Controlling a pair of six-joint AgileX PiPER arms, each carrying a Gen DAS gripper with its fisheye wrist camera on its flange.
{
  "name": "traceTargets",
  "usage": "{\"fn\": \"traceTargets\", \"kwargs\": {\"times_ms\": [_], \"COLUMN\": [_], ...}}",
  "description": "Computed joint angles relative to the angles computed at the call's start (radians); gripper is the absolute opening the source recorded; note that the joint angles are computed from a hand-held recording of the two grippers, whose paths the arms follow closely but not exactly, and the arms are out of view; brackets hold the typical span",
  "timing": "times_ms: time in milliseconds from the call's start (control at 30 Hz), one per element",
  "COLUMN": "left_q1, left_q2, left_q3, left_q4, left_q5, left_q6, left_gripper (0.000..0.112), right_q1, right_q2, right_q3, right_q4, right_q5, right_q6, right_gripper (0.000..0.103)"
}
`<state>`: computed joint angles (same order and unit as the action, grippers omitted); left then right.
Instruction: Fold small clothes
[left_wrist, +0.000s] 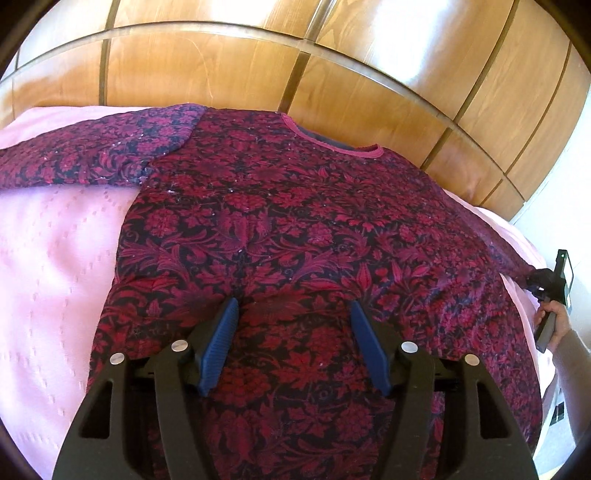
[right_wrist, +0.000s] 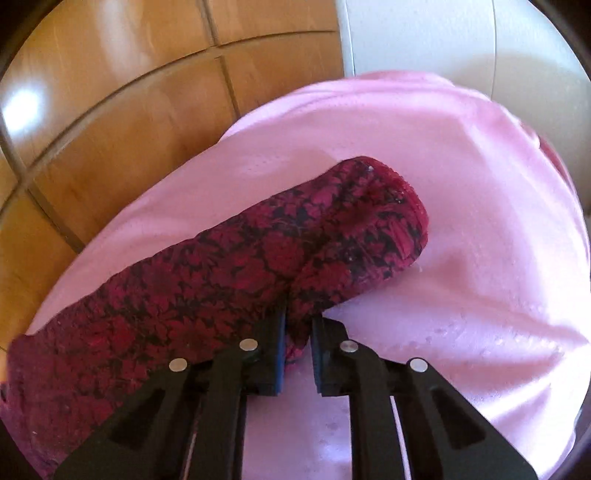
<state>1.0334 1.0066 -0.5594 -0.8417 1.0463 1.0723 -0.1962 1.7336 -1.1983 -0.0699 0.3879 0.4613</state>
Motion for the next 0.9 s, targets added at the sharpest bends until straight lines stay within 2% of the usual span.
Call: {"fn": "traceTargets", "kwargs": {"times_ms": [67,167,267,400,633,900], "left_q1": [0.000,-0.001,-0.016,-0.040,-0.020,-0.013], "left_q2": [-0.003,-0.003,-0.007,-0.013,0.005,0.021], "left_q3": [0.001,0.000,0.000,0.003,0.000,-0.010], "left_q4": [0.001,0.000,0.003,0.009,-0.014,-0.016], "left_q5": [0.002,0.005,0.005,-0.004,0.034,0.054], "left_q6": [-0.002,-0.001,0.003,0.000,0.037,0.035], "left_gripper": [0.062,0.064,0.071,0.077,0.086,0.087], "right_q1": [-0.024,-0.065,-0.055,0.017,0.369,0.819], "right_q2": [-0.013,0.021,-0.021,-0.085,-0.155,0.011], "right_q3": [0.007,-0.085,-0.111,-0.132,-0.190,-0.359], "right_q4": [0.113,0.259,0.274,0.273,0.127,-0.037], "right_q5": [0.011,0.095,0.147,0.154,0.156,0.252], "right_q6": [-0.104,-0.229,-0.235,-0.278,-0.260,-0.159], "right_gripper": [0.013,0.013,0.011,0.010,0.010,0.010]}}
